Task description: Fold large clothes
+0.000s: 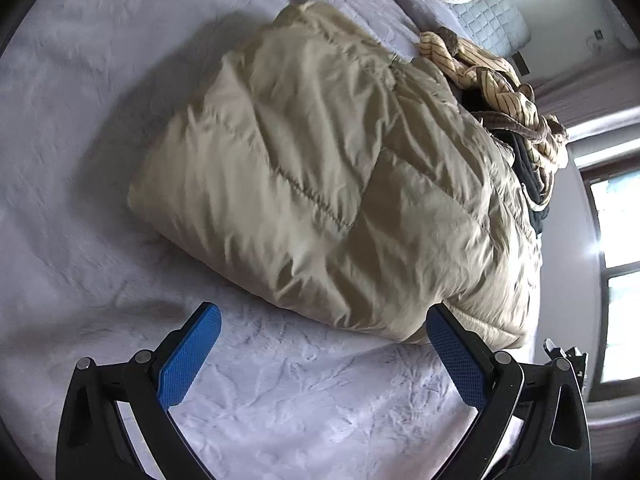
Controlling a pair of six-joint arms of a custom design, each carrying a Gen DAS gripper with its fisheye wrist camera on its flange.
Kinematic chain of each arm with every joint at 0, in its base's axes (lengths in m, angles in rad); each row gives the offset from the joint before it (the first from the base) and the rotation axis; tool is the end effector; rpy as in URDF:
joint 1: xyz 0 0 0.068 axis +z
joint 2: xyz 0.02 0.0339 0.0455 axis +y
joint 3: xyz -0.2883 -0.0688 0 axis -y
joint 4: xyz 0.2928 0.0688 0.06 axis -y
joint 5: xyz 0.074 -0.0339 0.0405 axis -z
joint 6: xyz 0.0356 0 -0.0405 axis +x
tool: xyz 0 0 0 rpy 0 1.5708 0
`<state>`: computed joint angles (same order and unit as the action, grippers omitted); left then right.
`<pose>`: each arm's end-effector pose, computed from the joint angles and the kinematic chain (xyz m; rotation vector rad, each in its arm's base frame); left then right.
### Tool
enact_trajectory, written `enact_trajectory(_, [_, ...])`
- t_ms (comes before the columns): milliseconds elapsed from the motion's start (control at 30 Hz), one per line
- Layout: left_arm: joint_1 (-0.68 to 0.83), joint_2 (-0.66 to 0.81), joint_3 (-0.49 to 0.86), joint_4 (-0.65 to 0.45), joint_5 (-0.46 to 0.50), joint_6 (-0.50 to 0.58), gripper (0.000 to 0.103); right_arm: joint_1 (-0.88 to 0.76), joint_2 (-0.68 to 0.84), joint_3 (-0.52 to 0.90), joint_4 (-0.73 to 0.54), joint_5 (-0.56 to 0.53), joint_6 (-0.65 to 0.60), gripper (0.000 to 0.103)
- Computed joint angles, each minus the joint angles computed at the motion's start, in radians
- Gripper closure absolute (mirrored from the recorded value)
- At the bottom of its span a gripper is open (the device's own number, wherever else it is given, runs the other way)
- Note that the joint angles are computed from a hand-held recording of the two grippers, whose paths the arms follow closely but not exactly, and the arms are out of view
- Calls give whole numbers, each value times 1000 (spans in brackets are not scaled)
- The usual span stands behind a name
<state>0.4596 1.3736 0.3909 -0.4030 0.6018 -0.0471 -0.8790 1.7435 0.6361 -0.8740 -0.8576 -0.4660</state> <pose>0.1836 0.0684 0.0843 -0.6097 2.6694 -0.7793 0.1581 -0.1486 0.0732 0.7810 2.5122 1.2764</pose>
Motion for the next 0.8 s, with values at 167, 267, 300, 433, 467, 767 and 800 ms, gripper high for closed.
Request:
enact_trajectory(167, [-39, 121, 39, 84, 31, -46, 0, 5, 66, 38, 13, -75, 14, 0])
enact_trajectory(267, [-67, 179, 82, 134, 27, -82, 0, 28, 110, 60, 42, -116, 49, 0])
enact_trajectory(300, [-73, 198, 95, 153, 35, -101, 0, 36, 127, 69, 48, -136, 58, 0])
enact_trajectory(433, [-91, 273, 133, 214, 31, -163, 0, 91, 196, 104, 110, -200, 119, 0])
enact_trajectory(467, [-99, 291, 139, 237, 27, -186, 0, 105, 216, 111, 132, -218, 135, 0])
enact_trajectory(767, [-163, 357, 141, 398, -60, -344, 20, 161, 266, 107, 319, -281, 310, 2])
enact_trajectory(800, [-169, 332, 133, 398, -70, -341, 31, 157, 263, 108, 301, -283, 301, 6])
